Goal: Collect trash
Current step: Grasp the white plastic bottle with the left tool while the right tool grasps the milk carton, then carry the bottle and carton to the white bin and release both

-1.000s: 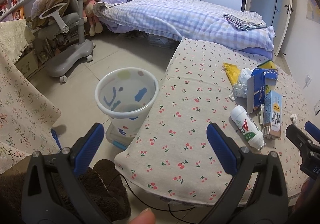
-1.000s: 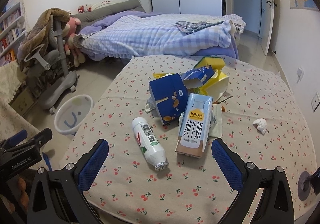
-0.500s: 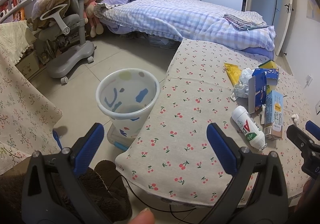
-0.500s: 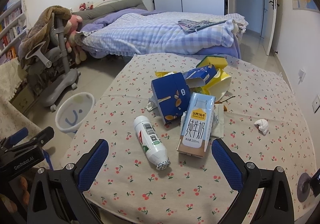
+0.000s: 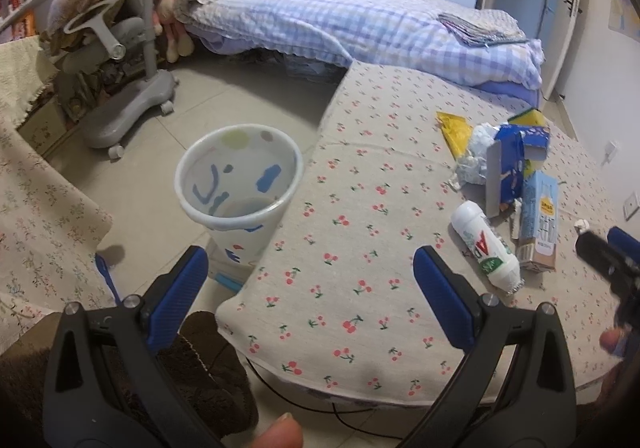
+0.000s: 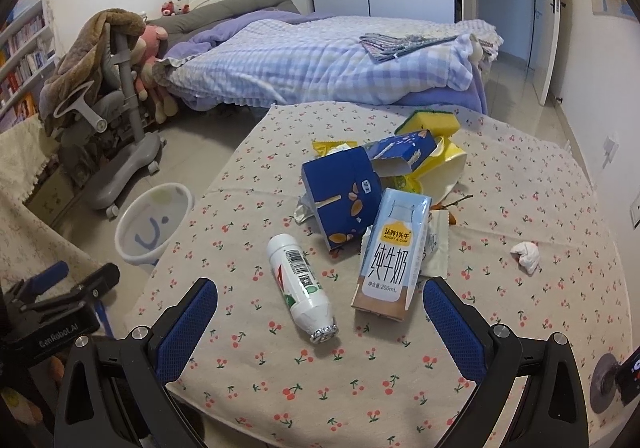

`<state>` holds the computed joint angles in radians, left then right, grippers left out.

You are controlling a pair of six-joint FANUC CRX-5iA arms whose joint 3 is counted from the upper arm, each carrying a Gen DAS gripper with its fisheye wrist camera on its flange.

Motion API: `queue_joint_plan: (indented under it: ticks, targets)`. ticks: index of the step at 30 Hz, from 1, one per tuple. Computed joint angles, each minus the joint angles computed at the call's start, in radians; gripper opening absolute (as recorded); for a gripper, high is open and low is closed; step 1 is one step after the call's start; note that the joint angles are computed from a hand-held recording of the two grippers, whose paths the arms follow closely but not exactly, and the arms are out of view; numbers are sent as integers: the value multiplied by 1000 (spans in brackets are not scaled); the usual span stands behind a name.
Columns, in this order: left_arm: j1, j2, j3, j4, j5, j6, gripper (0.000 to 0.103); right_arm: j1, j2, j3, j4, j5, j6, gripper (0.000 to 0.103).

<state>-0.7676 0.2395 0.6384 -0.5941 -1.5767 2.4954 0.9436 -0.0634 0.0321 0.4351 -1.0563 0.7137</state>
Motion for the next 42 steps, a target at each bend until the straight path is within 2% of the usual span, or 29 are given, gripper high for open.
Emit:
queue_joint_plan:
  ticks: [3, 8, 10, 13, 15, 17, 20, 23, 28, 32, 39, 42]
  targets:
    - [52, 27, 20, 111, 12, -66, 102, -51, 28, 77, -77, -57, 50, 103]
    - [158, 123, 100, 374, 25, -220, 102, -183, 98, 216, -202, -168, 151, 103]
    - [181, 165, 140, 449, 33, -241, 97, -258, 128, 269, -280, -209, 188, 103]
    - [209, 260, 229, 569, 29, -280, 91, -331, 150, 281, -297, -242, 180, 103]
    - [220, 336, 304, 633, 6, -297, 80, -375, 169, 294, -315, -276, 185, 103]
    - [222, 392, 346, 684, 0, -309, 75, -419, 183, 305, -346, -295, 184, 103]
    - [214, 437, 367, 712, 10, -316, 68, -472, 192, 319, -418, -314, 183, 103]
    - [216, 490, 416, 763, -13, -301, 55, -494, 196, 327, -448, -315, 188, 103]
    - [218, 498, 417, 772, 11, -290, 48, -487, 231, 368, -523, -334, 219, 100]
    - [233, 453, 355, 768, 53, -306, 43, -457, 259, 410, -558, -349, 253, 97]
    - [246, 353, 247, 701, 97, -344, 42, -399, 300, 467, -566, -343, 251, 94]
    - [260, 304, 179, 685, 117, -351, 42, -374, 339, 502, -567, -363, 255, 82]
